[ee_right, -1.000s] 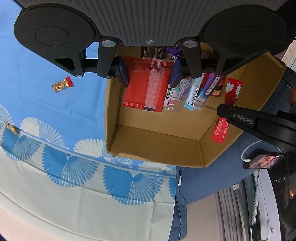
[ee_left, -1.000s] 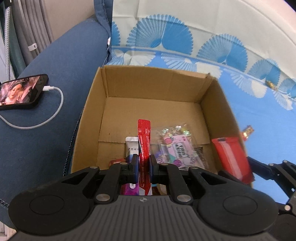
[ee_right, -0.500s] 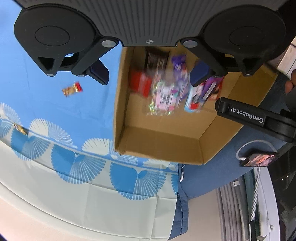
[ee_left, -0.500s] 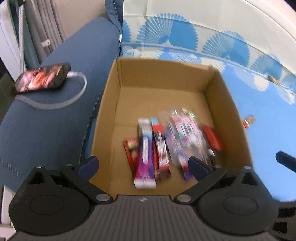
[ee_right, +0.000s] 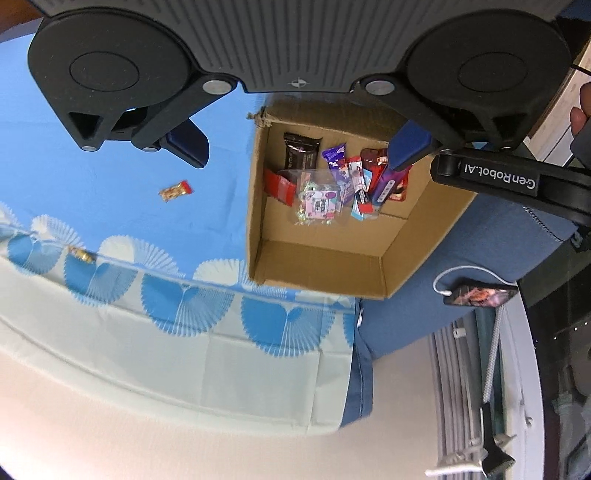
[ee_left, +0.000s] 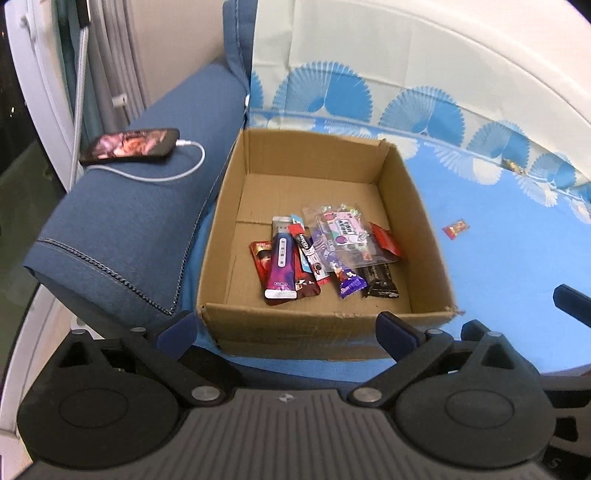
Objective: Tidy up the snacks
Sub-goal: 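Withdraw both tools from the box toward the remaining snacks on the bed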
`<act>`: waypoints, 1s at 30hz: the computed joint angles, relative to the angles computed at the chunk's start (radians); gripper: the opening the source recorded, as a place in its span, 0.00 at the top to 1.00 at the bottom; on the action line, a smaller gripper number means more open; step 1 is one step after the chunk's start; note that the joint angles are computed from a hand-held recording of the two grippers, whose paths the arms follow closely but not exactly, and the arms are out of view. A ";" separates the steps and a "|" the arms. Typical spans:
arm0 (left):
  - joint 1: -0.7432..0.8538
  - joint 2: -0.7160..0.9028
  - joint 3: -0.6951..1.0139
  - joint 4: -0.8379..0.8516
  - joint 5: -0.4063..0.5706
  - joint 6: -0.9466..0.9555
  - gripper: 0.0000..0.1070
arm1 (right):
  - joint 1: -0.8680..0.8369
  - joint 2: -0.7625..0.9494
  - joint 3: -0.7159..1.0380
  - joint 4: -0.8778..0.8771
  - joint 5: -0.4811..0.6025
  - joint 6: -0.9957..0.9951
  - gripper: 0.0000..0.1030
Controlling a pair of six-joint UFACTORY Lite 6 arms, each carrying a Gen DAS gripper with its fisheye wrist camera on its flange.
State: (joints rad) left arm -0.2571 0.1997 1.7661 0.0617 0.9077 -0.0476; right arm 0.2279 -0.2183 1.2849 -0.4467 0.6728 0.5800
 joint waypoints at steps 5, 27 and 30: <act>-0.014 -0.154 -0.146 0.031 -0.031 -0.031 0.04 | 0.076 -0.103 -0.056 -0.081 0.056 0.047 0.00; 0.005 -0.381 -0.284 0.030 -0.056 -0.016 0.04 | 0.330 -0.233 -0.088 -0.357 0.215 0.309 0.00; 0.004 -0.382 -0.284 0.030 -0.055 -0.016 0.04 | 0.337 -0.236 -0.090 -0.363 0.221 0.316 0.00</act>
